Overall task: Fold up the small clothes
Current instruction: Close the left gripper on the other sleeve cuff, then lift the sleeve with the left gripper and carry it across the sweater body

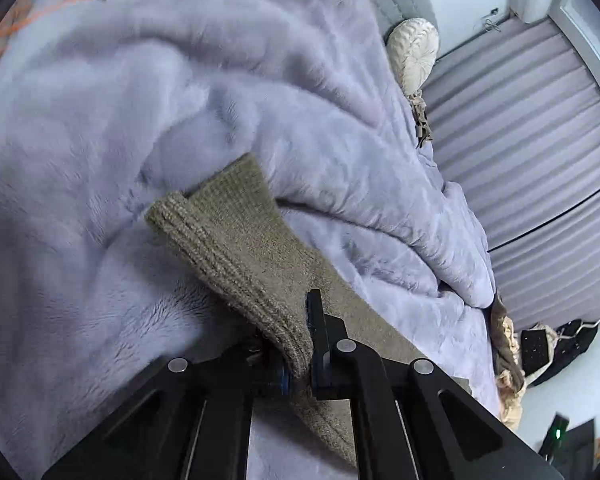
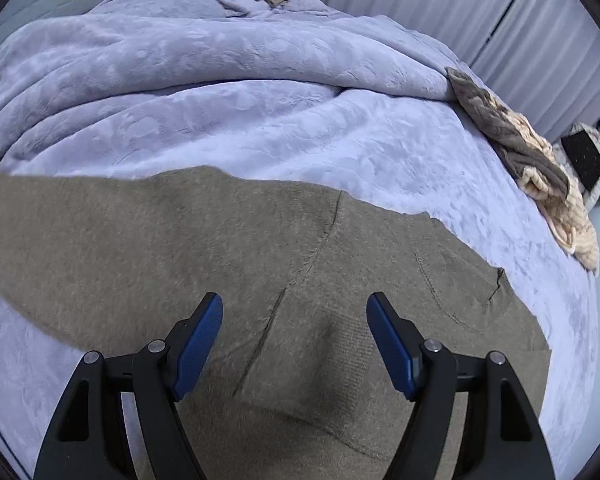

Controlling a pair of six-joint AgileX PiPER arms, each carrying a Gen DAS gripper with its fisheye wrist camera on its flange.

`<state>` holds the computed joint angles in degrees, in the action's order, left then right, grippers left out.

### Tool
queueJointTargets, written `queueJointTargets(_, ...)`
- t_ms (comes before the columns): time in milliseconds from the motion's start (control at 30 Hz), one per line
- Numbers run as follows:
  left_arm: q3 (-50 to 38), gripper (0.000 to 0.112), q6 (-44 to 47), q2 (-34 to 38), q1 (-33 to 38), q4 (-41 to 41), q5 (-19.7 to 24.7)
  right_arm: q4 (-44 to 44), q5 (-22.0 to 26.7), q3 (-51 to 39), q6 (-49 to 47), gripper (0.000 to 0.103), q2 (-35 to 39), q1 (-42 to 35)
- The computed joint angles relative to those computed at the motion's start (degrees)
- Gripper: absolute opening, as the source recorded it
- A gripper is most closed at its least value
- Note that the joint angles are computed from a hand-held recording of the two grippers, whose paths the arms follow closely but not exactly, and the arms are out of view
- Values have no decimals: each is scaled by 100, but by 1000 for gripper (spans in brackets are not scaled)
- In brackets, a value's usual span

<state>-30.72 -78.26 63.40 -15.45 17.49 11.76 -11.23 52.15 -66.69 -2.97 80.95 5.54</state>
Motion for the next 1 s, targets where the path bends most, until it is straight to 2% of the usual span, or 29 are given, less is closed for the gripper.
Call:
queueJointTargets(100,-438,7,-1251,-314,-685,1354,1100,-87,147,-591,596,78,796,61)
queueJointTargets(200,-919,7,-1798,-515,-1443,2029,2165,-261,180,-815,954,77,1363,608)
queueJointTargets(300,-1462,7,-1697,-385,-1971,2135,2919,-969,129,-758,1491,74,1468,1272)
queueJointTargets(367,-1854,7,-1534,-168,-2277,2122,3309,-900,36,-677,1389,74,1252,1254)
queueJointTargets(433,-2248,7,-1401,157,-2509,2097,3480,-123,28,-634,722,74,888,744)
queueJointTargets(633,-3508,7,-766,1302,-2989,1468,3721,905,337,-367,-946,75,117,-1070)
queueJointTargets(733,-4449,7,-367,2091,-3248,1150,4080,1170,480,-337,-1648,75,37,-1928)
queueJointTargets(900,-6074,7,31,3281,-3750,1001,4923,1941,770,-221,-2859,75,-114,-3324)
queueJointTargets(1000,-7115,7,233,3987,-4007,954,5433,2130,795,-25,-3411,75,-225,-3862)
